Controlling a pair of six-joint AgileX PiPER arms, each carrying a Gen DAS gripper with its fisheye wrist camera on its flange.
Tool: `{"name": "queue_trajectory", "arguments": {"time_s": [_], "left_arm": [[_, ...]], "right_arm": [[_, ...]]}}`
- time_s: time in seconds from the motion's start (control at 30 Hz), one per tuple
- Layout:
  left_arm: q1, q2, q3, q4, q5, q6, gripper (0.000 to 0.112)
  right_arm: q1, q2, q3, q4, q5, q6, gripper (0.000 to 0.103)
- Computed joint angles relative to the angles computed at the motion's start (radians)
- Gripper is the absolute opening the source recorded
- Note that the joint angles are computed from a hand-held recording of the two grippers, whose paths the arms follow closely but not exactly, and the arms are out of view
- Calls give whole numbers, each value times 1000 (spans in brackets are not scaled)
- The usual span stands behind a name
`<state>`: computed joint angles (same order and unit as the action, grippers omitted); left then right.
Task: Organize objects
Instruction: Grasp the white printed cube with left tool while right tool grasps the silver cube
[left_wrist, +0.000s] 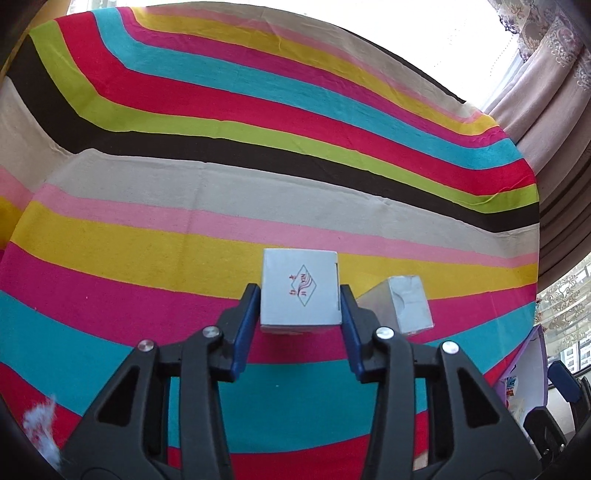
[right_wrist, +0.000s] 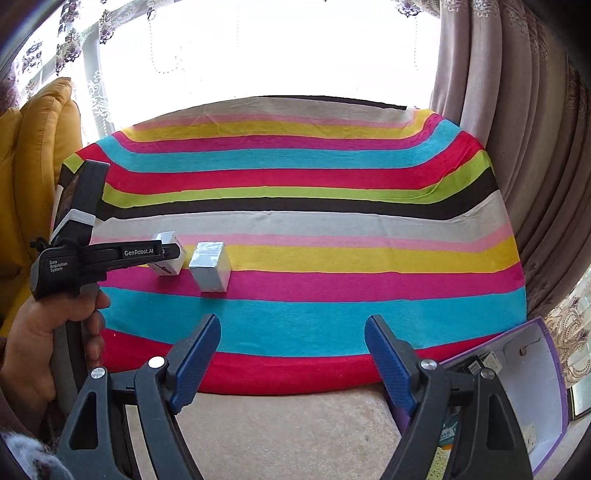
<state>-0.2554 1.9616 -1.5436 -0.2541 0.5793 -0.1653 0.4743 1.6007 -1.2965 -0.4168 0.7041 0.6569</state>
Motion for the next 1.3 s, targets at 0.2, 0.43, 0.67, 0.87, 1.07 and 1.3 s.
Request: {"name": "queue_trajectory", "arguments": {"time_s": [0.2,0.43,0.67,0.87,1.07,1.3], "left_arm": [[30,-125,176,-76,-126,37,46],[79,-153,233,-225,-161,150,46],[113,-150,247,-332,-170,228,46],[139,-152,264,-429,-163,310,46],[139,-150,265,-456,-163,337,46],[132,-143,253,-440,-162,329,46]], "right_arm": [[49,158,-157,42,41,-72,82],[59,295,-315,52,109,-106,82],[70,448,-518,67,188,-148,81],[74,530,-621,51,223,-146,78],[67,583,-685,54,254,-156,73],[54,613,-722,78,273,-166,67]]}}
